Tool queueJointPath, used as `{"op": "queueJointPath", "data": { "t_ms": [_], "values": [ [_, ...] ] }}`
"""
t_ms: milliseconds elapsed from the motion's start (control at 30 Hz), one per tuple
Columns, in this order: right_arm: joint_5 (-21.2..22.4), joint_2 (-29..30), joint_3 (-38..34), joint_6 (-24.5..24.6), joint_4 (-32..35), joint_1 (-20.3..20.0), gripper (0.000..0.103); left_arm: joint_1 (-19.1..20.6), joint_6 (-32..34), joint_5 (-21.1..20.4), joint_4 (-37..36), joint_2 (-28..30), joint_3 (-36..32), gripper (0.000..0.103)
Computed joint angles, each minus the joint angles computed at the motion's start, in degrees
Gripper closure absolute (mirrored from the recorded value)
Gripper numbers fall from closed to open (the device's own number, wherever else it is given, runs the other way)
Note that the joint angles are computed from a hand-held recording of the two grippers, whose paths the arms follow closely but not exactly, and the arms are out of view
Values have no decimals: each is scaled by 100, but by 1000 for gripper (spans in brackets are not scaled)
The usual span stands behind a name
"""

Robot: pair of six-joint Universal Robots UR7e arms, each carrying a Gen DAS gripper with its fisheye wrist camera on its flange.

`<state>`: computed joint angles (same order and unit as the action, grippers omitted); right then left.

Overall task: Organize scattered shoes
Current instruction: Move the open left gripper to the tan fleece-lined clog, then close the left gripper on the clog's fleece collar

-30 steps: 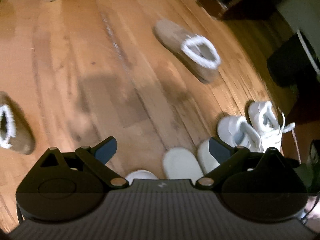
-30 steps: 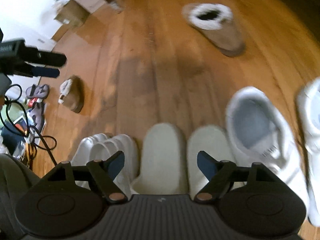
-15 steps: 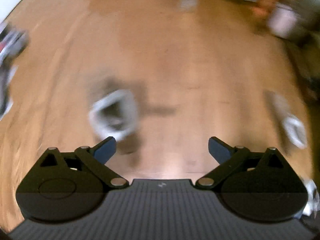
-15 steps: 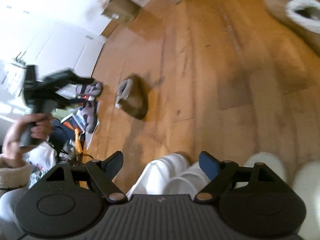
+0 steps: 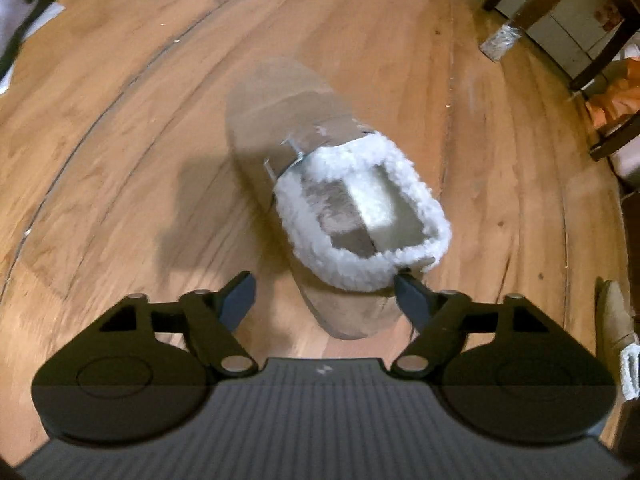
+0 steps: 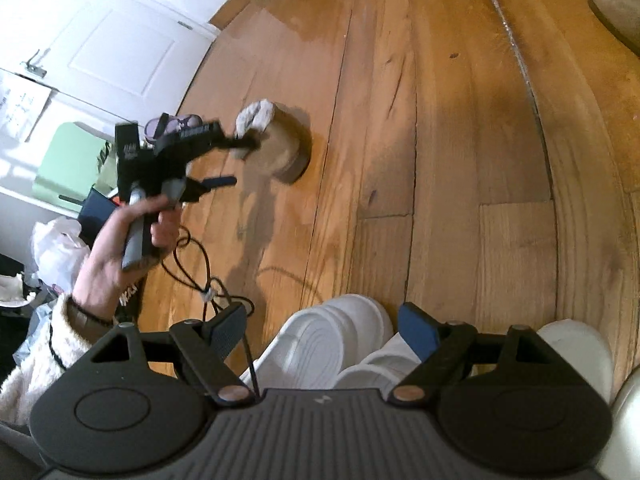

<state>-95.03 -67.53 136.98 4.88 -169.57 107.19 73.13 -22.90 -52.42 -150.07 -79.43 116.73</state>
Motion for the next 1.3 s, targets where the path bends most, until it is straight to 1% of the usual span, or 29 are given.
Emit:
{"op": "queueJointPath", "data": {
  "t_ms": [67, 133, 200, 233, 267, 300, 367, 433, 467, 500, 533, 567, 633, 667, 700, 733, 767, 800, 833, 900, 933, 1000, 1067, 1100, 1133, 1167, 1200, 1267, 1300],
  "values": [
    [-148, -97, 50, 81, 38, 118, 18, 49, -61, -286, -78, 1, -51, 21],
    [-321, -279, 138, 192, 86, 262, 18, 51, -117, -555, -327, -213, 100, 19],
    [-536, -561, 286, 369, 153, 392, 18, 30, -118, -740, -921, -369, 351, 11],
    [-662, -723, 373, 475, 186, 470, 18, 42, -125, -774, -1006, -430, 399, 10],
    [-743, -839, 446, 537, 189, 511, 18, 105, -144, -882, -1025, -401, 355, 9],
    [-851, -950, 513, 619, 198, 566, 18, 244, -78, -1109, -955, -259, 191, 9],
    [-1222, -1219, 638, 938, 294, 787, 18, 373, 38, -1126, -929, 1, -8, 10],
    [-1514, -1394, 653, 1128, 483, 1010, 18, 379, 103, -677, -1435, 246, 58, 18],
    [-1634, -1449, 617, 1165, 610, 1118, 18, 393, 124, -578, -1543, 305, 65, 48],
    [-1726, -1453, 532, 1123, 733, 1210, 18, 377, -3, -310, -1501, 366, 78, 70],
    [-1797, -1413, 419, 1029, 820, 1282, 18, 357, -82, -150, -1470, 393, 94, 71],
    [-1866, -1371, 307, 931, 905, 1352, 18, 355, -25, -125, -1633, 394, 172, 73],
    [-1970, -1267, 114, 747, 1013, 1454, 18, 337, 64, -82, -1761, 383, 241, 74],
    [-1952, -1137, -27, 579, 1034, 1465, 19, 371, 14, -126, -1738, 393, 210, 74],
    [-1914, -990, -266, 325, 1168, 1487, 18, 418, -61, -189, -1689, 408, 157, 74],
    [-1889, -883, -489, 179, 1390, 1507, 18, 436, -118, -232, -1622, 397, 123, 73],
    [-1885, -759, -745, 75, 1688, 1536, 18, 527, -183, -416, -1434, 405, 1, 71],
    [-1882, -631, -1007, -30, 1986, 1564, 18, 659, -175, -634, -1364, 433, -109, 73],
    [-1886, -541, -1192, -91, 2201, 1587, 18, 732, -166, -748, -1363, 436, -145, 75],
    [-2005, -245, -1818, -4, 2992, 1753, 18, 807, -280, -867, -1250, 271, -67, 91],
    [-2001, -141, -2024, 65, 3244, 1816, 18, 808, -284, -843, -1211, 216, -39, 93],
    [-1863, 17, -2347, 177, 3642, 1912, 15, 719, -126, -743, -1055, -149, 238, 95],
    [-1549, 82, -2489, 423, 3753, 1968, 14, 720, -247, -858, -869, -522, 459, 94],
    [-1319, 92, -2475, 554, 3640, 1964, 13, 707, -378, -882, -644, -793, 593, 94],
    [-1032, 108, -2383, 651, 3346, 1917, 12, 694, -442, -876, -467, -961, 660, 94],
    [-740, 142, -2266, 734, 3000, 1857, 11, 586, -526, -808, -176, -1292, 832, 94],
    [-476, 216, -2196, 839, 2761, 1794, 11, 437, -642, -722, 200, -1695, 1022, 93],
    [-14, 459, -2177, 1080, 2559, 1665, 11, 125, -882, -562, 923, -2417, 1309, 93],
    [186, 589, -2201, 1121, 2534, 1603, 11, -105, -1043, -461, 1340, -2857, 1476, 93]
  ]
}}
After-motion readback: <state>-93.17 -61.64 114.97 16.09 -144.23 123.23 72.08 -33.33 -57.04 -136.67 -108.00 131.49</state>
